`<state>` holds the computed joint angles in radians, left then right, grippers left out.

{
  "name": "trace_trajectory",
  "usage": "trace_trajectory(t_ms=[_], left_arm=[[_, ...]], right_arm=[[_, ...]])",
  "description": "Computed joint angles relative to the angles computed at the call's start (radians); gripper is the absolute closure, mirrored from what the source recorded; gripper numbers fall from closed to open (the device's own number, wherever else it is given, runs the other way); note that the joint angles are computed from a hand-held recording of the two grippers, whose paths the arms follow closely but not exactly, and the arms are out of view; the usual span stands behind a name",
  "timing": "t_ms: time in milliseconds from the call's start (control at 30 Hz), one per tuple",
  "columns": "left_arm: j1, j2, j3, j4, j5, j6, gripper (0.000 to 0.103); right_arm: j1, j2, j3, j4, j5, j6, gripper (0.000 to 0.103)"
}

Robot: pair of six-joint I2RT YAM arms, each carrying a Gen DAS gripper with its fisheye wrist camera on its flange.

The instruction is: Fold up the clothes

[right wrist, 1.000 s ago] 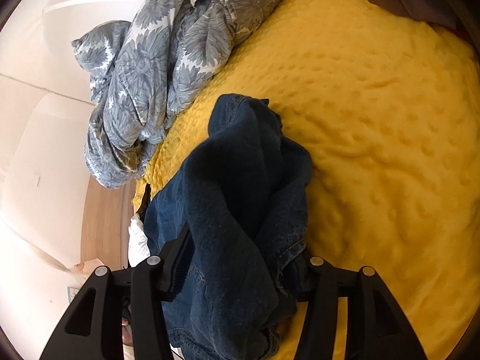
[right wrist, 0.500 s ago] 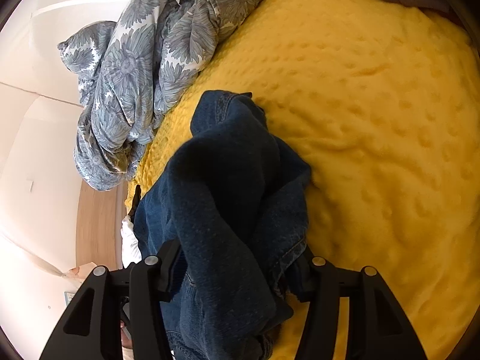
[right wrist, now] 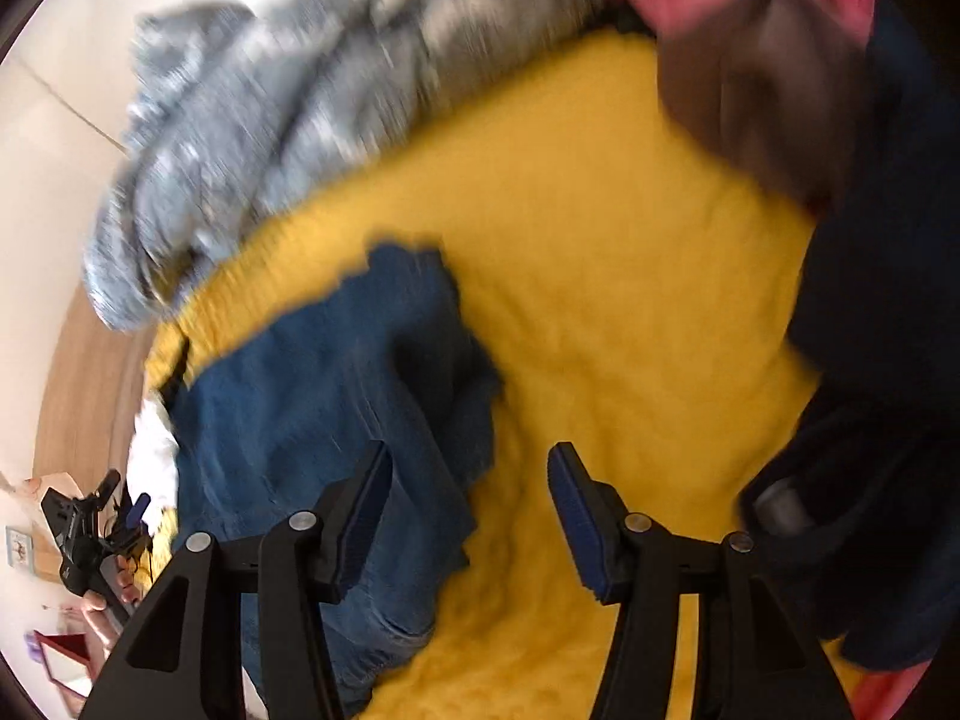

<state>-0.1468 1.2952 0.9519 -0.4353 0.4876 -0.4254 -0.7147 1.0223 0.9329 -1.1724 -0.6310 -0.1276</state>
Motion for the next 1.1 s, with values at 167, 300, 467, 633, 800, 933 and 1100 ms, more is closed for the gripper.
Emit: trace_trajectory(t_ms=[167, 300, 467, 633, 800, 933, 1100], left_arm=[[-0.053, 0.238, 0.212, -0.134, 0.004, 0.165, 0.017], [-0.042, 0.462, 0.475, -0.358, 0.036, 0.309, 0.017], [-0.034, 0.633, 0.723, -0.553, 0.089, 0.428, 0.017], [-0.056, 0.798, 0.937, -0.674, 0.044, 0.474, 0.017], [-0.06, 0.85, 0.978, -0.646, -0.047, 0.458, 0.017], [-0.069, 0.949, 1.105, -0.748, -0.107, 0.484, 0.017], [-0.078, 1.044, 1.232, -0.824, -0.107, 0.493, 0.017]], right_arm=[[0.047, 0.168, 0.13, 0.029, -0.094, -0.076, 0.033], [0.153, 0.437, 0.274, 0.029, -0.072, -0.083, 0.033], [0.224, 0.734, 0.505, -0.087, -0.145, -0.144, 0.033], [0.32, 0.855, 0.636, -0.13, -0.044, -0.177, 0.033], [0.365, 0.91, 0.657, -0.121, -0.022, -0.197, 0.033], [0.382, 0.943, 0.668, -0.131, -0.035, -0.214, 0.033], [0.408, 0.968, 0.671, -0.133, -0.03, -0.222, 0.033]])
